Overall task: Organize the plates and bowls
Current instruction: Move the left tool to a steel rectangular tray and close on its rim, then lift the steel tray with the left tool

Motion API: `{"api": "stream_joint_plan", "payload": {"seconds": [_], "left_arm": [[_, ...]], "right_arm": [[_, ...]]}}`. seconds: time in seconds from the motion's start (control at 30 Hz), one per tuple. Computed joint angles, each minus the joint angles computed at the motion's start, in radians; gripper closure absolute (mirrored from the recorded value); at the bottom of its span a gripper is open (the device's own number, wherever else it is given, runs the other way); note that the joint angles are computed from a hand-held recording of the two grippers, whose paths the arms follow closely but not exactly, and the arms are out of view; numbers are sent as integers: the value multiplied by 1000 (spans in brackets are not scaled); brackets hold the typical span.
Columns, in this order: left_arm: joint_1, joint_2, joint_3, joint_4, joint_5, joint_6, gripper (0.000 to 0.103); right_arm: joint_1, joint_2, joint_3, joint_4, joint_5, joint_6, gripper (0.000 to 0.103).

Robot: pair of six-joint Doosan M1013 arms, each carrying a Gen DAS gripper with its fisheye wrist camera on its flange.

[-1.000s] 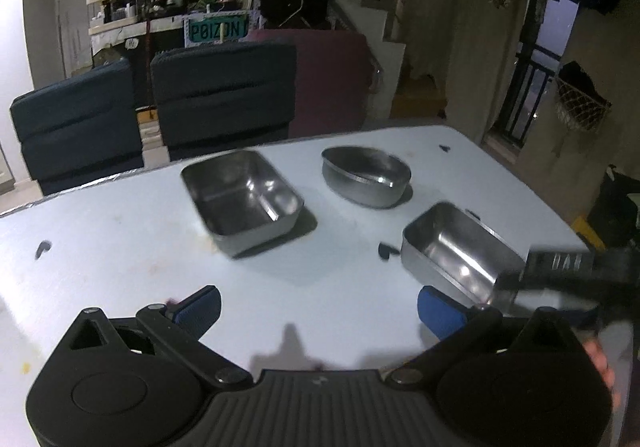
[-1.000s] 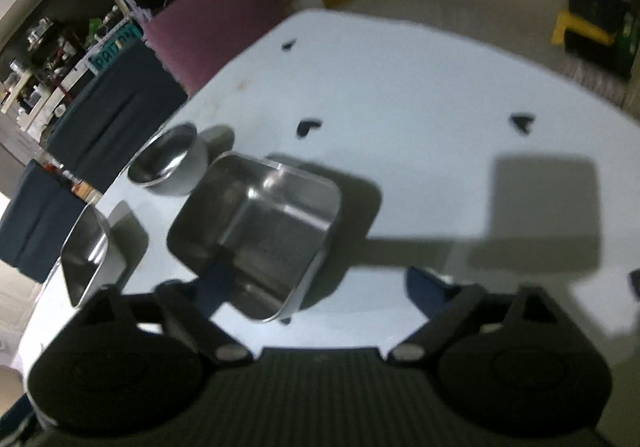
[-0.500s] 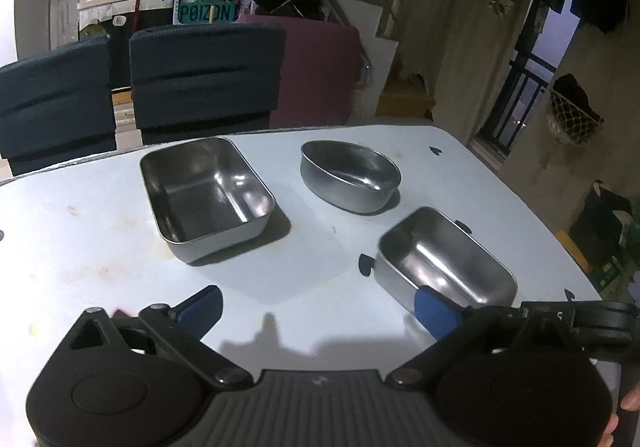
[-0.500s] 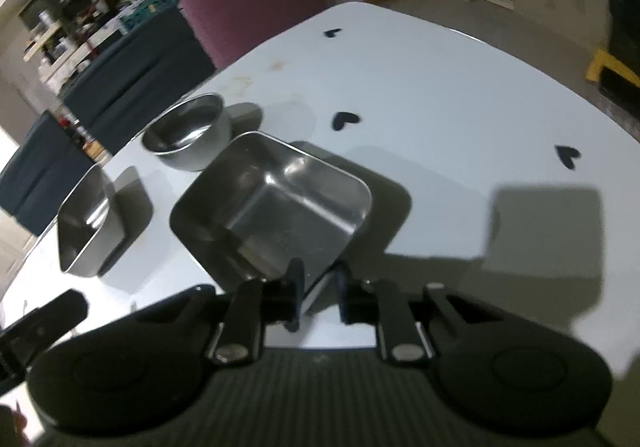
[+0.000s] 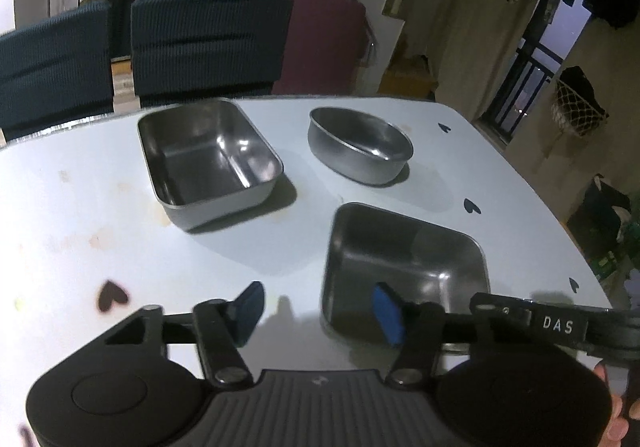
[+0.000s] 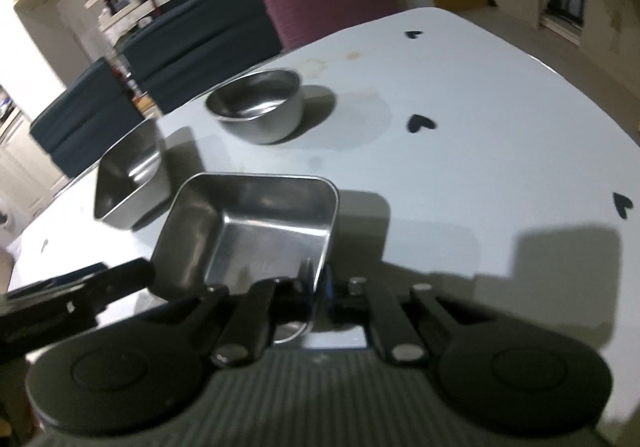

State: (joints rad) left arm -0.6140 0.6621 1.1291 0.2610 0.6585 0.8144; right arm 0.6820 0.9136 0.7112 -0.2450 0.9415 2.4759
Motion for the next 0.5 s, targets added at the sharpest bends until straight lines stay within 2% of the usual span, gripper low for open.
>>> {"api": "stream_joint_plan", "payload": {"seconds": [0.3, 0.5], "left_arm": [[8, 6, -2, -48, 10, 15, 86], [8, -4, 13, -20, 6, -22, 97]], "right_arm": [[-2, -8, 5, 44, -7, -105, 97], [3, 11, -23, 31, -16, -109, 98]]}}
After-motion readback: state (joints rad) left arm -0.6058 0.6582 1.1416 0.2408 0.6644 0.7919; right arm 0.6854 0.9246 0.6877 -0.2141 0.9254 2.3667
